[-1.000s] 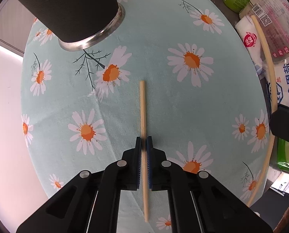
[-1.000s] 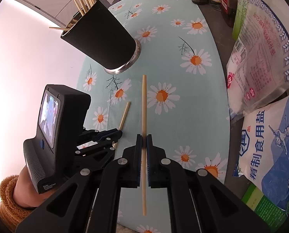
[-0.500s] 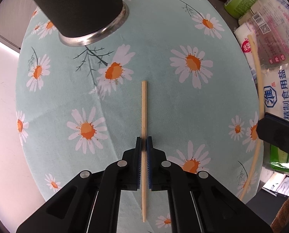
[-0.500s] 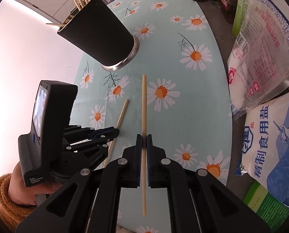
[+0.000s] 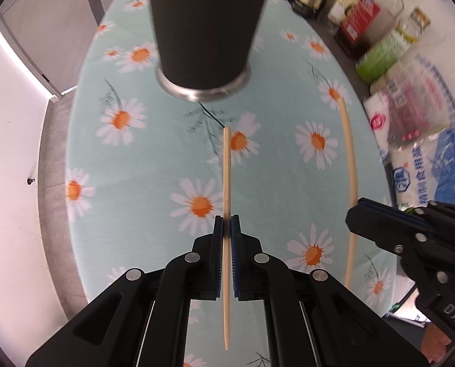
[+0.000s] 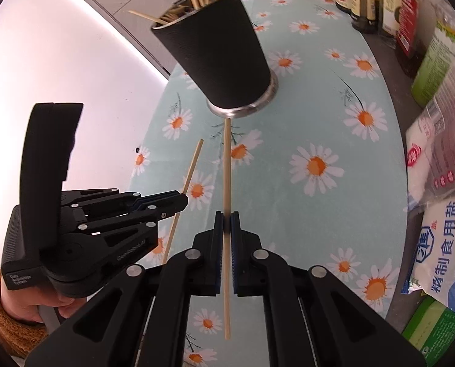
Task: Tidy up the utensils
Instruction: 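Lift chopsticks upright over the black holder with the left tool while the right tool does too, then drop chopsticks into the black holder by opening the left tool while the right tool opens too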
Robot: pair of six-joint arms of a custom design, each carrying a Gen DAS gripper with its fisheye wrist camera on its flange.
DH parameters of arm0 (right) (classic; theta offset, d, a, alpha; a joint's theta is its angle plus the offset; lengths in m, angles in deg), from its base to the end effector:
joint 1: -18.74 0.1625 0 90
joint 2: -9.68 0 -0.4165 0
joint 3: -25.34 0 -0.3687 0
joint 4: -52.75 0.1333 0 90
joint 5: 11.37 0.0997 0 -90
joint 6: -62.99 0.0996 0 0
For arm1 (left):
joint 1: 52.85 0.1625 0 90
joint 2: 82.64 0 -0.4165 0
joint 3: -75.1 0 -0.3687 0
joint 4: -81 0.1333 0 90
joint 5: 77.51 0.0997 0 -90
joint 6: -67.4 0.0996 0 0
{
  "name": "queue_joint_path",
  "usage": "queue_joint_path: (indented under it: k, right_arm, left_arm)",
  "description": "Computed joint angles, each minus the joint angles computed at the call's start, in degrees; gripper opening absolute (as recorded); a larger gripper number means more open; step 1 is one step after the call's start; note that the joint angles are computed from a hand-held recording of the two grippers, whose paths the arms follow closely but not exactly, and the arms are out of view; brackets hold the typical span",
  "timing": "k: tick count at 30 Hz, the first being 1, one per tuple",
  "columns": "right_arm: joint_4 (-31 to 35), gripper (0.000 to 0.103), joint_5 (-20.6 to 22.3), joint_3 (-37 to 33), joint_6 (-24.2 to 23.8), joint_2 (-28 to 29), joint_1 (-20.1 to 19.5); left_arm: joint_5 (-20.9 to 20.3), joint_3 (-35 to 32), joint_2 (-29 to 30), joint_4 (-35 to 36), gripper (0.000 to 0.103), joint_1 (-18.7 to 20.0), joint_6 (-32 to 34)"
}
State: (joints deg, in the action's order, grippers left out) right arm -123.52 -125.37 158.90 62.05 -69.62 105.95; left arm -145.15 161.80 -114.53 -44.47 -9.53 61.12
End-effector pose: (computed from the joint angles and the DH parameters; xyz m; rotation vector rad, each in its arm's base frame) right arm 0.0720 -0.4295 0.2482 -0.2017 -2.6134 0.7320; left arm -0.3407 -0.5566 -0.0387 0.9952 2.4474 0.1700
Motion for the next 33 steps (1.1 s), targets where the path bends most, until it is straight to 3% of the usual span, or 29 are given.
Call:
queue_joint_path:
  k: [6, 20, 24, 33]
  right_arm:
    - [-4.23, 0.006, -0.83, -1.76, -0.19, 2.65, 2.94]
    - [-12.03, 0.006, -2.11, -8.07, -3.85, 6.48, 8.16]
    - [-16.29, 0.006, -2.08, -9.5, -6.5, 7.36, 9.23]
    - [-26.15, 0.006, 2.29, -11.42, -12.06, 7.75, 8.38]
  left_arm:
    - [-2.66, 1.1, -4.01, -3.35, 0.004, -0.11, 1.67]
    - [-5.76, -1.41, -5.21, -12.67, 0.004, 0.17, 7.57]
    - [-5.72, -1.65, -5.31, -18.38, 0.004, -0.13, 10.43]
    - [-10.4, -3.41, -4.2, -29.96, 0.004, 1.11, 13.58]
